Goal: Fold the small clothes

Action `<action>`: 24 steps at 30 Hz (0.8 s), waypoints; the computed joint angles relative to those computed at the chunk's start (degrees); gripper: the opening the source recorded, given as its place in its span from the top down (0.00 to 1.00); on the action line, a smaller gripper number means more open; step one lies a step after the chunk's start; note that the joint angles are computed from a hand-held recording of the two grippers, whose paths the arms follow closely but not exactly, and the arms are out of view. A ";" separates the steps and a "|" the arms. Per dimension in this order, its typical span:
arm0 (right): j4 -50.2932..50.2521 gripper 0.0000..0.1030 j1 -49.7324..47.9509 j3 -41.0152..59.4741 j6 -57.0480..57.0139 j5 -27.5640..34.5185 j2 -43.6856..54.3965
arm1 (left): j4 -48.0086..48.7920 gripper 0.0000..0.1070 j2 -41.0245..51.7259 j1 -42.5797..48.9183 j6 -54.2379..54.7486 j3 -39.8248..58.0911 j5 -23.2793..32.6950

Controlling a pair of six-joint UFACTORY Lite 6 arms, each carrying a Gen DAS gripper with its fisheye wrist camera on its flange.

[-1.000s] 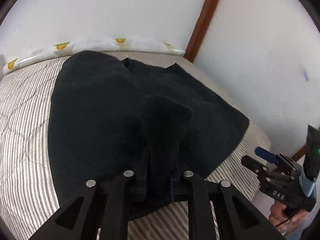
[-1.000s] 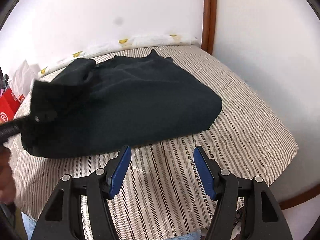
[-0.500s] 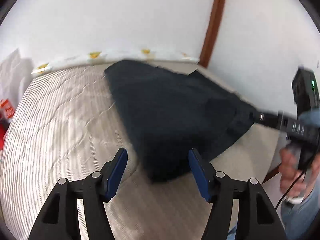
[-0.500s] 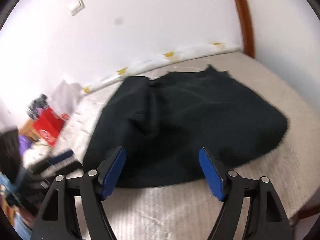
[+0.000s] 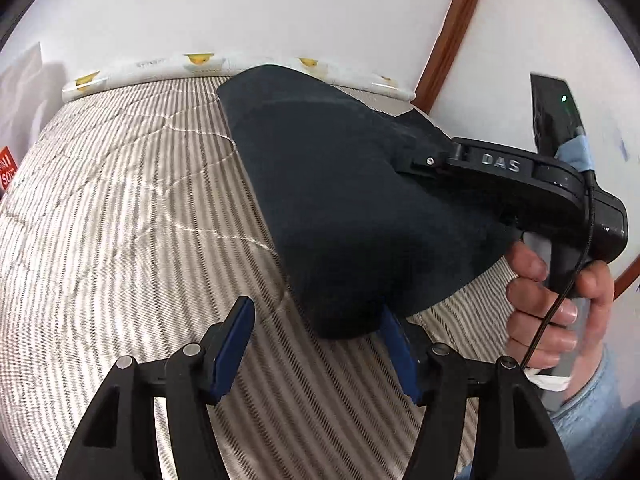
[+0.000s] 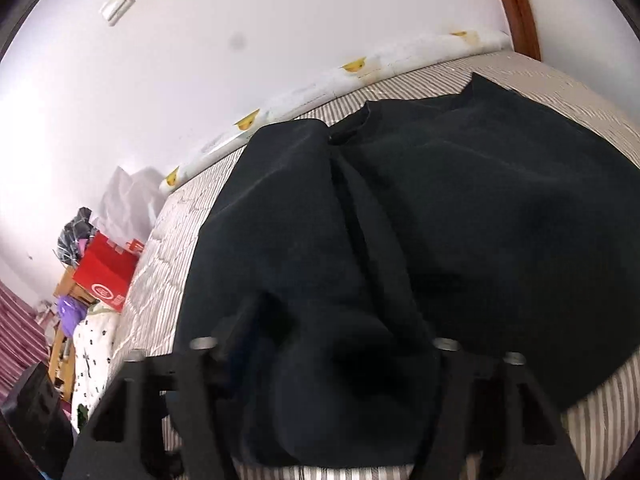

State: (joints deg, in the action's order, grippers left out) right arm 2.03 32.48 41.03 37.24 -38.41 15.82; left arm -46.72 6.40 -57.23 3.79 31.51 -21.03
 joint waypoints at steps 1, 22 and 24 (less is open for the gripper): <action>2.86 0.83 0.70 0.31 -3.64 -0.25 -0.26 | -0.93 0.43 0.87 -0.17 0.79 1.03 0.18; -26.95 0.88 -43.85 -19.83 -3.07 -15.00 -13.34 | -49.00 0.43 30.43 -6.89 52.86 43.18 2.37; -29.92 0.88 -47.00 -17.60 -4.31 -18.16 -5.44 | -53.29 0.43 33.03 -7.70 57.64 46.74 0.59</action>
State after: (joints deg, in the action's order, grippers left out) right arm -27.89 -14.52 23.43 32.93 -56.58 10.38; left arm -100.01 39.43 -64.93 61.44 78.25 -20.43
